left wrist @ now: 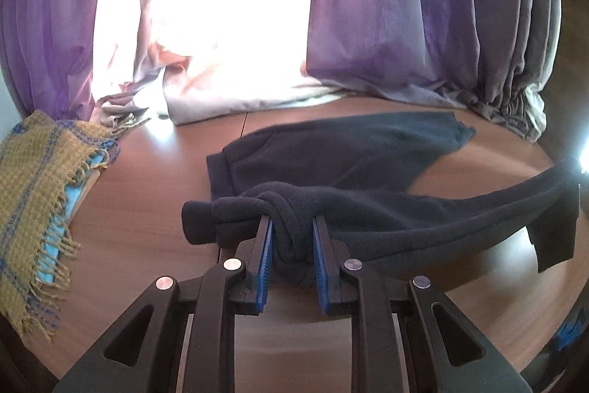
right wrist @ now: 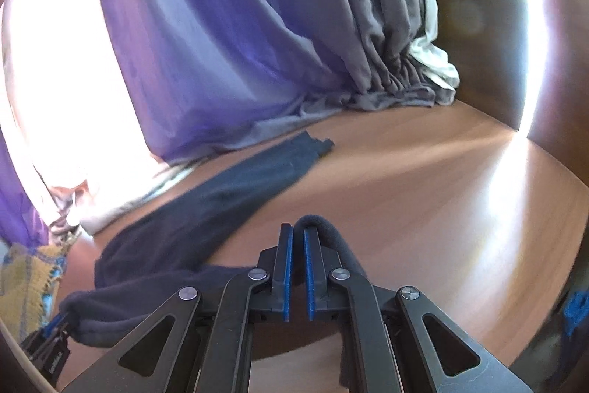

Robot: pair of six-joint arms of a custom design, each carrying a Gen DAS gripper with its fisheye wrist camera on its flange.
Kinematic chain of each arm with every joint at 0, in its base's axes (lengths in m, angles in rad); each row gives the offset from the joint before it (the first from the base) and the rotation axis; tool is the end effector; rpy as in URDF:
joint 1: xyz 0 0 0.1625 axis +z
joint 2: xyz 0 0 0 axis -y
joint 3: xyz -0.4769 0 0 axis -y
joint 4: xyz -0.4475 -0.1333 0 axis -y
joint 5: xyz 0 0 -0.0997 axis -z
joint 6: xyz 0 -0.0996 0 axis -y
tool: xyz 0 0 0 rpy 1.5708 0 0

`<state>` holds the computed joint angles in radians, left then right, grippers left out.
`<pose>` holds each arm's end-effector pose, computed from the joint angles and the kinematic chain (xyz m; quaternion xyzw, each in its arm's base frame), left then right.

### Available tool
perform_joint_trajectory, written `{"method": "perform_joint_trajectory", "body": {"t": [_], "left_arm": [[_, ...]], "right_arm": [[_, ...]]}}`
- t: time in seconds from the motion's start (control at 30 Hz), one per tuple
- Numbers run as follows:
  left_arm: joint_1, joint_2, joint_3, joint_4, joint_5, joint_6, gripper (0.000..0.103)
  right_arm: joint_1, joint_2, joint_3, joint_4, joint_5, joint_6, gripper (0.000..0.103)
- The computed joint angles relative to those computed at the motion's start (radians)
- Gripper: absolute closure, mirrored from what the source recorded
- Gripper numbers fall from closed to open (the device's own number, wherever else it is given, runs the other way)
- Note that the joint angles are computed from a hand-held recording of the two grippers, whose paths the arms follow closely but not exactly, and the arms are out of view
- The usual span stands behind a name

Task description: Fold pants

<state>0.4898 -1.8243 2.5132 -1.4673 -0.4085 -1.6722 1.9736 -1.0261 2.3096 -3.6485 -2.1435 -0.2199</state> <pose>-0.1305 -0.3242 0.2409 -0.0220 0.7994 -0.4347 0.4142 0.2703 -0.4321 0.1537 0.1670 -0.8756 0.3932 0.2255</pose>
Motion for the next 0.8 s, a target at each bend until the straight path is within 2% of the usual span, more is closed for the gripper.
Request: {"method": "perform_joint_trajectory", "body": {"t": [0.23, 0.37, 0.53, 0.8], "left_arm": [[0.088, 0.049, -0.063, -0.099, 0.069, 0.099, 0.082], [0.14, 0.078, -0.084, -0.218, 0.092, 0.212, 0.082], [0.2, 0.123, -0.117, -0.34, 0.128, 0.324, 0.082], [0.323, 0.237, -0.179, -0.601, 0.144, 0.542, 0.082]], "right_arm": [[0.007, 0.044, -0.098, 0.0, 0.033, -0.07, 0.096], [0.007, 0.074, -0.176, 0.051, 0.052, -0.097, 0.096], [0.004, 0.115, -0.264, 0.119, 0.064, -0.103, 0.096], [-0.01, 0.188, -0.394, 0.237, 0.067, -0.09, 0.096]]}}
